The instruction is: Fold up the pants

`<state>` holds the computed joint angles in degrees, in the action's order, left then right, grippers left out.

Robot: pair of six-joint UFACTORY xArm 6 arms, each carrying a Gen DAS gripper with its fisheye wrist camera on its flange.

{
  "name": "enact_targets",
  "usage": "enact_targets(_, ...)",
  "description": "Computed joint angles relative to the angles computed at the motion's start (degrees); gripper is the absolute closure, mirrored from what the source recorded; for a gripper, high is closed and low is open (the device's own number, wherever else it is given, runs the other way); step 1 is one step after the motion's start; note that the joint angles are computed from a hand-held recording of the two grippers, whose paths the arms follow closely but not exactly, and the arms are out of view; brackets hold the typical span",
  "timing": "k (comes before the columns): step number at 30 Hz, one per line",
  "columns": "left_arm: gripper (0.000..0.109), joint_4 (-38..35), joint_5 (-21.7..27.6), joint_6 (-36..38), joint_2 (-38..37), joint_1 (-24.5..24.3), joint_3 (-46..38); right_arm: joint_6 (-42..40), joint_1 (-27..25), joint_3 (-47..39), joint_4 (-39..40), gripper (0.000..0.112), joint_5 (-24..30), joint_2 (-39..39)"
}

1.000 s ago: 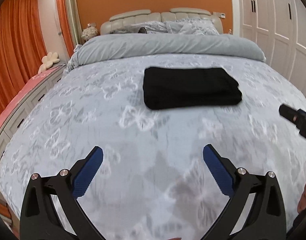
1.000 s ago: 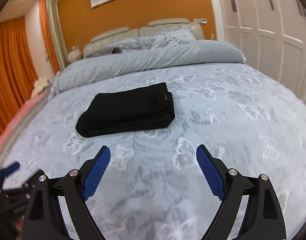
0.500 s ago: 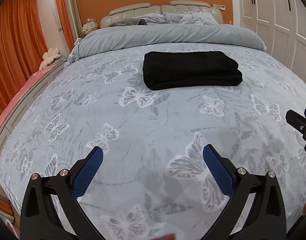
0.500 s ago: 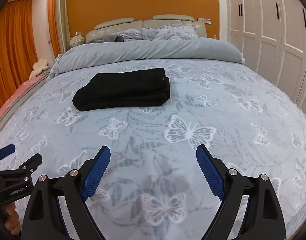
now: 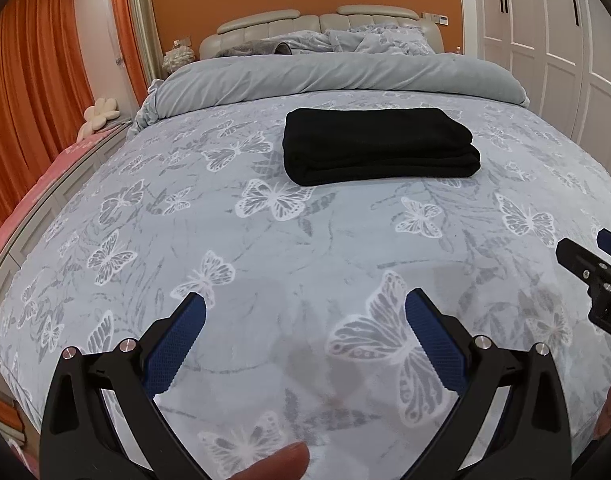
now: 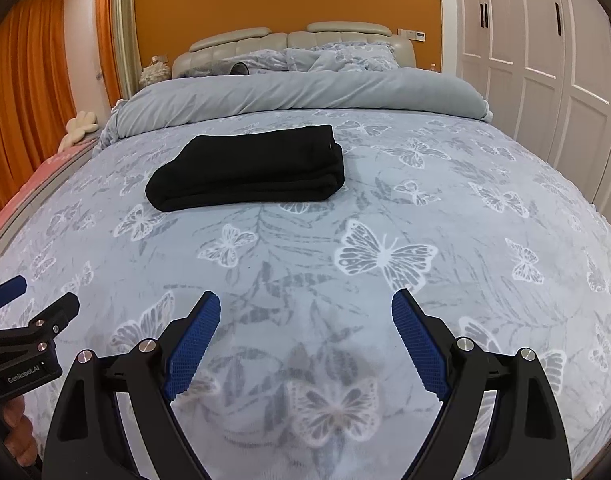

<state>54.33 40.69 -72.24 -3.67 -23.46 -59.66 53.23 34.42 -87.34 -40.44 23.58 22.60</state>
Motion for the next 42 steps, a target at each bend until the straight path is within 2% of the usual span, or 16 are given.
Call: enact_targets(42,0.011,-1.5,-0.3,0.5,-0.2,0.5,0.2,-1.9,0.0,0.6,0.4,0.027,-0.4,0.0)
